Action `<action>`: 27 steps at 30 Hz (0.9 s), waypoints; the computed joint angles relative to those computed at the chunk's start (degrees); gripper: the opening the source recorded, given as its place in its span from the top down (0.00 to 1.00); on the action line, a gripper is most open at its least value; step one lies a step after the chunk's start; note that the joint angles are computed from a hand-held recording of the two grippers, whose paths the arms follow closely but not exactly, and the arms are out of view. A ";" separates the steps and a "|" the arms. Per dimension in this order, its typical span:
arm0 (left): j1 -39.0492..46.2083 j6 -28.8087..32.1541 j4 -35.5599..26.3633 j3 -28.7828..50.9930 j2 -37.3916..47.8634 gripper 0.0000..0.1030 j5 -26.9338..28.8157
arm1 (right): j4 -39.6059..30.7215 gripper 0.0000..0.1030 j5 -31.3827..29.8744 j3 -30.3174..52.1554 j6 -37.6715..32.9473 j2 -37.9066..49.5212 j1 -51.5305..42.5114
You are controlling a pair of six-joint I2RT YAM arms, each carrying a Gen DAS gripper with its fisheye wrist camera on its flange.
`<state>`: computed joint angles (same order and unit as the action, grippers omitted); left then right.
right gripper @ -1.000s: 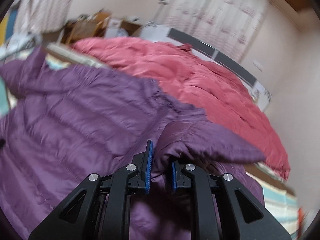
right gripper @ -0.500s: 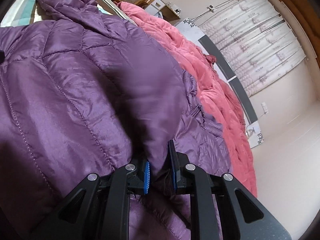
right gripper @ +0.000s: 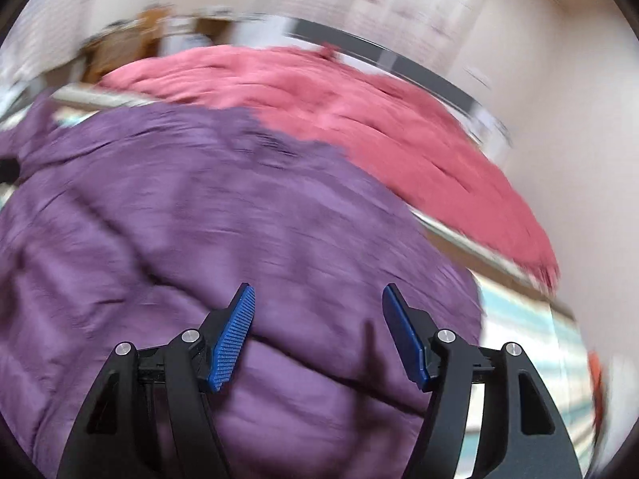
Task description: Fold large clothes
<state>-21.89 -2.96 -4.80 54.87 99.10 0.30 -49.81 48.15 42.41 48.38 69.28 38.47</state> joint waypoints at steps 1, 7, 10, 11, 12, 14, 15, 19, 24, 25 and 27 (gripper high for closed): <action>-0.37 -0.12 -0.82 1.97 1.66 0.02 0.58 | -1.11 0.36 0.10 -0.66 2.20 -1.26 -0.67; -3.12 -2.73 -2.28 12.45 12.57 0.06 2.70 | -6.74 0.36 0.00 -5.56 10.12 -10.57 -9.86; -3.53 -4.22 -4.59 16.41 16.98 0.32 5.00 | -3.55 0.36 -1.82 -7.65 6.93 -12.45 -15.41; -3.61 -4.61 -4.58 16.89 17.85 0.37 5.23 | -2.38 0.36 -2.41 -8.22 6.02 -12.13 -16.87; -3.77 -5.58 -3.42 16.37 18.04 0.40 5.36 | -0.90 0.36 -3.13 -8.60 4.34 -12.03 -18.38; -3.94 -5.66 -1.59 15.20 17.75 0.73 6.56 | 2.82 0.36 -4.53 -9.17 1.14 -10.76 -20.74; -3.95 -4.83 -1.34 14.76 17.44 0.77 8.13 | 2.65 0.36 -4.68 -9.76 1.08 -11.33 -20.70; -3.12 -3.70 1.46 10.84 14.18 0.93 8.56 | 6.13 0.36 -5.68 -9.88 -1.76 -10.03 -22.17; 0.20 -4.86 3.27 7.81 11.79 0.94 10.63 | 9.00 0.36 -6.41 -9.11 -3.87 -8.89 -21.57; 0.35 -4.55 3.48 7.65 11.96 0.94 10.50 | 9.56 0.36 -6.47 -8.93 -4.45 -8.54 -21.57; 0.26 -3.64 3.72 7.64 12.82 0.93 9.82 | 11.95 0.36 -7.30 -8.72 -6.28 -7.05 -22.42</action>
<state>-21.63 -6.59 -1.08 62.51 111.93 10.12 -37.86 40.85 33.70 42.10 62.23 16.05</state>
